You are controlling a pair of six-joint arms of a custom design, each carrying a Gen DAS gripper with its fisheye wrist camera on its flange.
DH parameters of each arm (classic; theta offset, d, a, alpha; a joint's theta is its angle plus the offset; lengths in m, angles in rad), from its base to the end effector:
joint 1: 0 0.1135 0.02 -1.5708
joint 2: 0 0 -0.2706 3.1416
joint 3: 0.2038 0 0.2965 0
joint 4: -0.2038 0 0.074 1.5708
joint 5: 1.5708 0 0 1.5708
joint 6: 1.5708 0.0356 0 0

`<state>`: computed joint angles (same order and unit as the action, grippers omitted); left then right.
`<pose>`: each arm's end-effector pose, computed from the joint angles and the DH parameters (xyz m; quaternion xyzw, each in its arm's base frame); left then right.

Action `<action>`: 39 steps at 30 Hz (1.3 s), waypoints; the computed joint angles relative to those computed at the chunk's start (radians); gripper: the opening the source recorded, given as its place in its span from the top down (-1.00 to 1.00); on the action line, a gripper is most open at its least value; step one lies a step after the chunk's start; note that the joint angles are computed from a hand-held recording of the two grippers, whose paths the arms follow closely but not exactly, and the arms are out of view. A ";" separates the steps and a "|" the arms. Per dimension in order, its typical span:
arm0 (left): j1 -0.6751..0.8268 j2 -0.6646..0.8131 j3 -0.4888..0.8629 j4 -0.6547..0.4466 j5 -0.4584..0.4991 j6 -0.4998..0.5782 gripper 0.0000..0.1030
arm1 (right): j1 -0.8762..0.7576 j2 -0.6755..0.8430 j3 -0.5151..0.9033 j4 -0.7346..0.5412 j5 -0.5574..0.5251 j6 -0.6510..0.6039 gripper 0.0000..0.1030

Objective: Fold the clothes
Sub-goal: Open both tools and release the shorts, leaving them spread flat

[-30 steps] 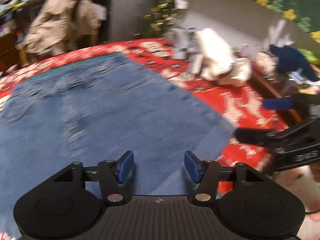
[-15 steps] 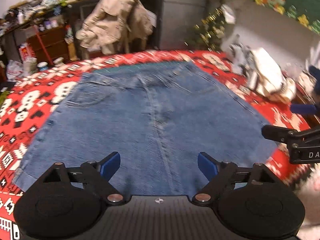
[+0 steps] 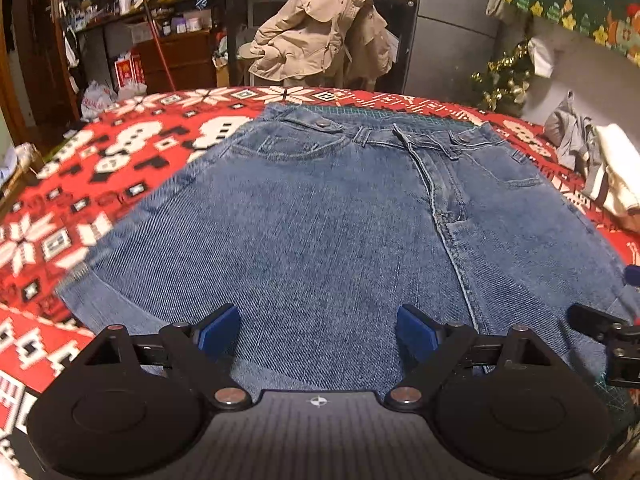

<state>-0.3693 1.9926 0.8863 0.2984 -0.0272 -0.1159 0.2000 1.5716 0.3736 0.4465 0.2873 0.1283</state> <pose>0.3643 -0.1400 0.0485 0.1123 0.9212 -0.0772 0.3644 0.2577 0.0419 0.0617 0.0244 0.9093 -0.0651 0.4103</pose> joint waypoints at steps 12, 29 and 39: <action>-0.019 0.029 -0.029 0.079 -0.027 0.039 -1.00 | -0.056 0.235 0.226 -0.026 -0.065 -0.052 -0.99; -0.017 0.030 -0.040 0.098 -0.025 0.040 -1.00 | -0.121 0.061 -0.009 0.035 -0.197 -0.005 -0.99; -0.014 0.021 -0.035 0.071 -0.006 0.058 -1.00 | -0.134 0.048 -0.035 0.063 -0.211 -0.023 -0.98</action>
<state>-0.3831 2.0134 0.8509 0.3692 -0.0333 -0.0583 0.0662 1.6197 0.3382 0.5099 0.0758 0.1052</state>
